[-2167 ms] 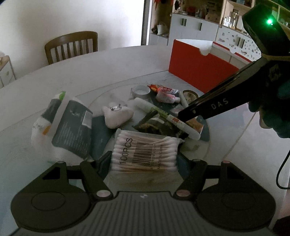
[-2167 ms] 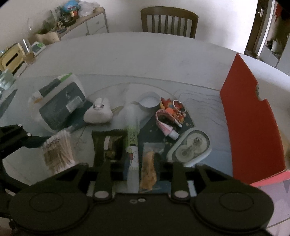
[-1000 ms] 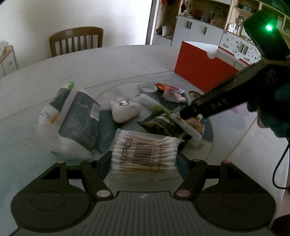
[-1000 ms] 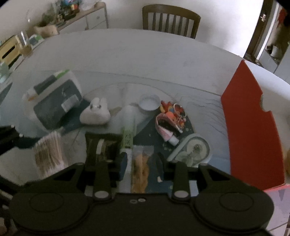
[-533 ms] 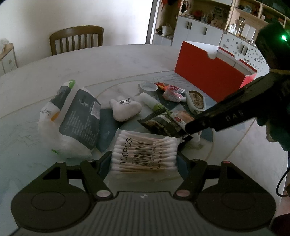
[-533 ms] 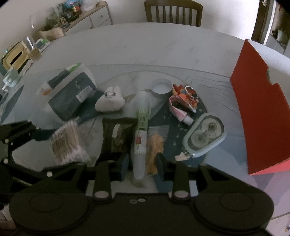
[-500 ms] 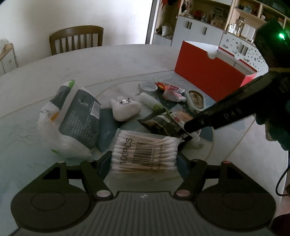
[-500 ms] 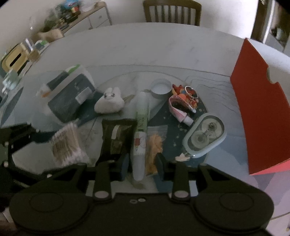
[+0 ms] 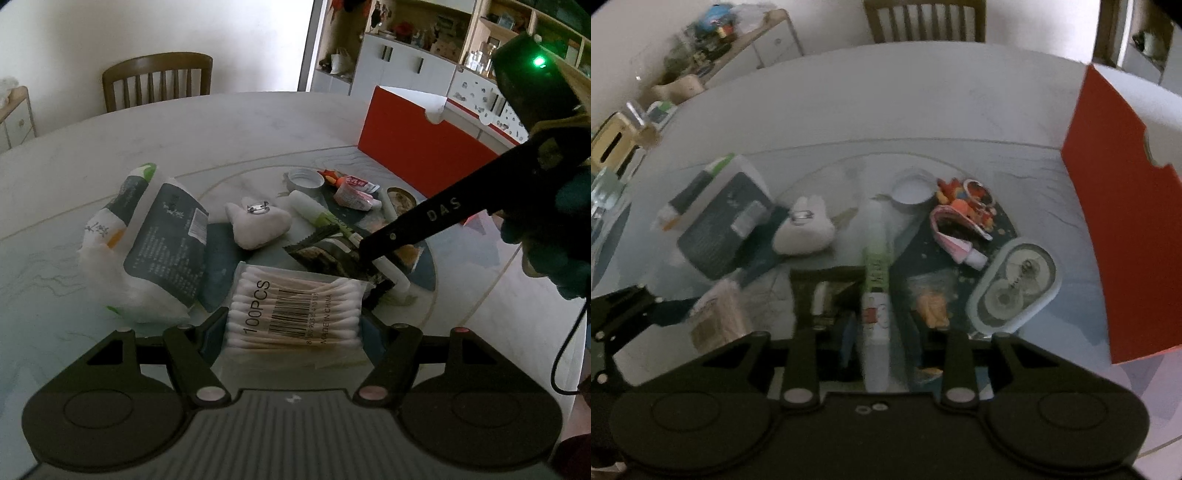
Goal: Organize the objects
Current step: 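Lift the swab pack and tube and carry both toward the red box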
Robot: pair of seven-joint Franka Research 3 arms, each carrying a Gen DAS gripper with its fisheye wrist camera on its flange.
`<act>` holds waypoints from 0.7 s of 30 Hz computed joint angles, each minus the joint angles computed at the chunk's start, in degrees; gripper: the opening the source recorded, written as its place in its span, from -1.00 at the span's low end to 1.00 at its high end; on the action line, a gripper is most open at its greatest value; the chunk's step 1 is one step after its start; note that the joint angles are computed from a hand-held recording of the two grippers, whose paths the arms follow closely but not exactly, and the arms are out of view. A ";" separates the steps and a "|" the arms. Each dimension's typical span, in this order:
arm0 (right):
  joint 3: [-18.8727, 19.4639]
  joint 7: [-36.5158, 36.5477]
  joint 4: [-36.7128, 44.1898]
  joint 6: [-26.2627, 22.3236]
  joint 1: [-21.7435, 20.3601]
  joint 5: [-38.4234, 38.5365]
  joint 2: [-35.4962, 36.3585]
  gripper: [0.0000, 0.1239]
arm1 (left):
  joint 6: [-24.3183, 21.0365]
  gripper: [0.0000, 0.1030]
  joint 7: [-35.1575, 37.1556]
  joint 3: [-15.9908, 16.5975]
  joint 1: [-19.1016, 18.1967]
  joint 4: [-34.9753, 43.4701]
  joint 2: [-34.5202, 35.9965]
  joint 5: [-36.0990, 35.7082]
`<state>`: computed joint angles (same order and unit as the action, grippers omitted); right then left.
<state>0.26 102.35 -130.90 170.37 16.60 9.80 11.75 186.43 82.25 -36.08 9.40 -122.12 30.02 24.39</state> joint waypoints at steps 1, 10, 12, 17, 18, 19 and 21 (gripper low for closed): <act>-0.21 0.08 0.21 -0.23 0.09 -0.31 0.26 -0.53 | -0.07 0.40 0.01 -0.13 0.14 0.03 0.04 0.02; -9.63 12.54 3.33 -2.27 9.83 -23.91 3.05 -0.59 | -0.17 0.40 0.01 0.76 -0.72 0.27 -0.20 -0.36; -9.07 13.18 3.52 -2.06 9.32 -25.24 3.18 -0.72 | -0.15 0.40 -0.14 1.19 -1.18 0.22 -0.44 -0.45; -10.74 17.83 2.73 -1.22 10.33 -30.51 2.64 -0.74 | -0.51 0.40 -0.63 3.47 -3.71 0.06 -1.95 -0.95; -10.37 18.35 2.16 -0.65 9.80 -30.44 2.14 -0.74 | -0.68 0.40 -0.63 3.45 -3.78 0.01 -2.21 -1.07; -10.06 18.86 1.53 0.05 9.32 -30.33 1.54 -0.74 | -0.80 0.40 -0.58 3.47 -3.86 -0.08 -2.52 -1.17; -10.05 20.25 0.24 1.11 8.92 -31.04 -0.12 -0.74 | -1.08 0.40 -0.41 3.50 -4.19 -0.25 -3.32 -1.43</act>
<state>-9.79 122.60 -130.66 171.48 25.52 -21.24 11.63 185.35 81.83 -32.58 5.21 -122.37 26.71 22.95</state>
